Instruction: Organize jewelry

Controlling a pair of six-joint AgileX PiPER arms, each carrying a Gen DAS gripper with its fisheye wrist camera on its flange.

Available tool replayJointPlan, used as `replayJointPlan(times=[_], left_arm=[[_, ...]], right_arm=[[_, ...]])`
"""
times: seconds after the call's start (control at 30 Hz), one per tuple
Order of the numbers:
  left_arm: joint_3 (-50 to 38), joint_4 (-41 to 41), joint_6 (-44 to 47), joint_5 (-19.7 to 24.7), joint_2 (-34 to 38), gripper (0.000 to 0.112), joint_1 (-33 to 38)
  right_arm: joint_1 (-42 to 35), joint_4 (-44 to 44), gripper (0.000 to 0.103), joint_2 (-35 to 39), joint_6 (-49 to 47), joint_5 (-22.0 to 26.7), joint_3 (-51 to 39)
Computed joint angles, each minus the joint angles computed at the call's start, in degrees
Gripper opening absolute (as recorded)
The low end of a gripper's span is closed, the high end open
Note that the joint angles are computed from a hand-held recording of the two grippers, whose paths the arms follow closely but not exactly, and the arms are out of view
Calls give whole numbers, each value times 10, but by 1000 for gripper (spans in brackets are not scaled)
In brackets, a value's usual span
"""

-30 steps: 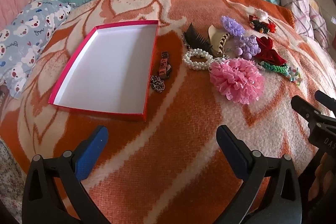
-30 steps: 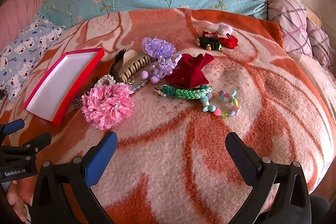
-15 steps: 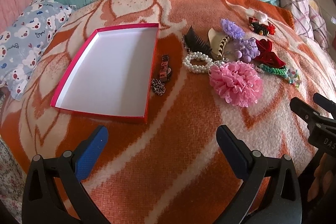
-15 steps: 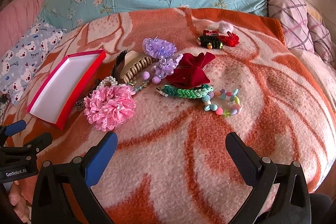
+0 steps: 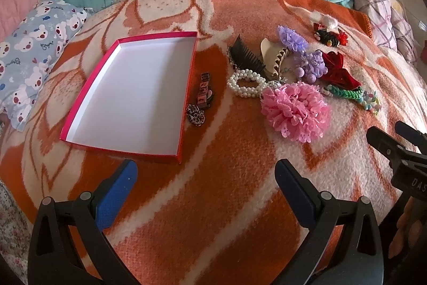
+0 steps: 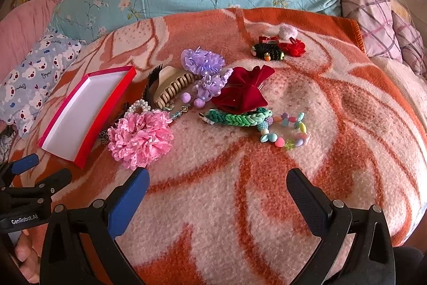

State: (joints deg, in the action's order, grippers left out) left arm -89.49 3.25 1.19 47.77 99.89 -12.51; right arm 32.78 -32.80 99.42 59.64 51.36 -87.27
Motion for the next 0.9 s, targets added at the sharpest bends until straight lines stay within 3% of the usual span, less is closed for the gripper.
replayJointPlan(times=[0.8, 0.9], left_arm=[[-51, -2, -4, 21, 41, 103, -7], [-59, -32, 17, 26, 47, 103, 1]], right_arm=[[-33, 36, 103, 3, -30, -31, -2], [-37, 41, 103, 0, -33, -39, 4]])
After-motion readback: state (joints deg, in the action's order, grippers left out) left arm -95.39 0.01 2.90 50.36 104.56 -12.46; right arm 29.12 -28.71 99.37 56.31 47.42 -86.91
